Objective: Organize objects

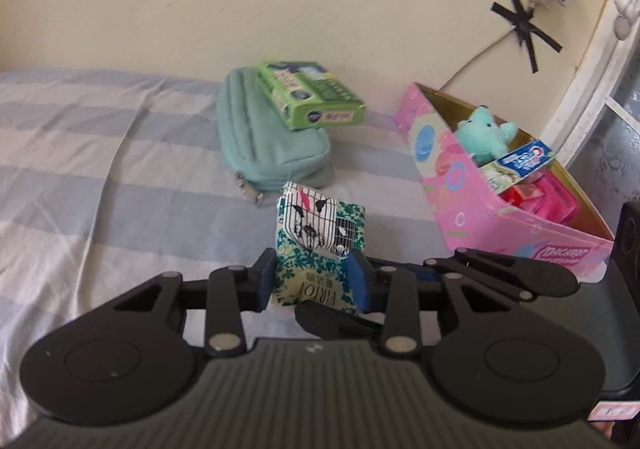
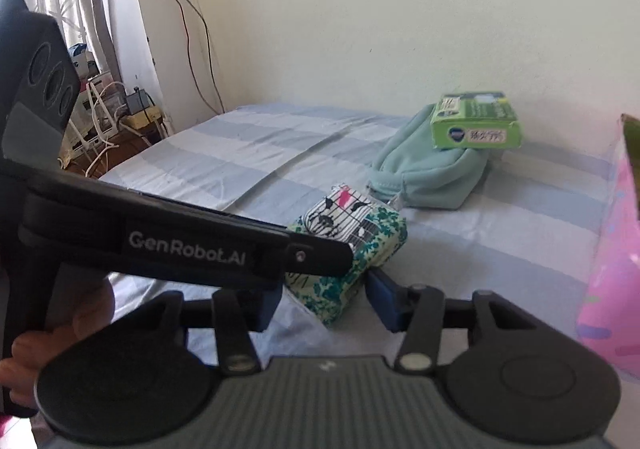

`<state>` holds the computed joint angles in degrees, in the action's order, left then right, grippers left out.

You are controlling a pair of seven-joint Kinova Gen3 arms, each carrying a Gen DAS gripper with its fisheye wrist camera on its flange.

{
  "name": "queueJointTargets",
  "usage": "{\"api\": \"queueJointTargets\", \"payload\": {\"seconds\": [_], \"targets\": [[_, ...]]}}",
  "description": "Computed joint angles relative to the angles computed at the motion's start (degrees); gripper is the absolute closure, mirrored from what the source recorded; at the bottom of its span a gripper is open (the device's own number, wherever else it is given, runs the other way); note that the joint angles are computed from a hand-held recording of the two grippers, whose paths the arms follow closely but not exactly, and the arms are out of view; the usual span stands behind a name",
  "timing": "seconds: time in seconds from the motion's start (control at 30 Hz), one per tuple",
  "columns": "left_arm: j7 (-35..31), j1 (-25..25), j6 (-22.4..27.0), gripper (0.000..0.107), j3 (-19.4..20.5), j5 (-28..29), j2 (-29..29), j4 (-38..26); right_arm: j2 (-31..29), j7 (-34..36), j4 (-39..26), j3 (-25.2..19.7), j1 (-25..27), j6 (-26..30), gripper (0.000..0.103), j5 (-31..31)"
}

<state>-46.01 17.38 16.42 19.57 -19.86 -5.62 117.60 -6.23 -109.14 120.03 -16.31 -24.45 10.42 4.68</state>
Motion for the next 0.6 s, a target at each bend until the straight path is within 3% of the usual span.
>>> {"api": "queueJointTargets", "payload": {"seconds": [0.07,0.17,0.27,0.33,0.47,0.6], "targets": [[2.9,-0.5,-1.1,0.068,3.0,-4.7,-0.6,-1.8,-4.6,-4.1,2.5,-3.2,5.3,-2.4,0.056,3.1],[5.8,0.2,-2.6,0.067,6.4,-11.7,1.4,-5.7,-12.2,-5.1,6.7,-6.0,13.3,-6.2,0.056,2.9],[7.5,7.0,-2.5,0.066,4.9,-18.6,7.0,-11.3,-19.0,-3.8,9.9,-6.3,20.0,-6.7,0.055,1.1],[9.1,12.2,-2.6,0.066,2.6,-22.6,11.5,-15.0,-22.2,-2.9,11.4,-4.0,22.2,-5.2,0.055,-0.1],[3.1,17.3,-1.9,0.065,1.6,-20.4,19.4,-22.7,-25.2,-0.9,13.4,3.6,22.8,-2.5,0.055,-1.8],[-0.4,16.4,3.6,0.062,6.7,-17.6,25.5,-30.0,-25.6,-0.9,17.0,4.9,27.8,-7.0,0.042,-3.5]]}}
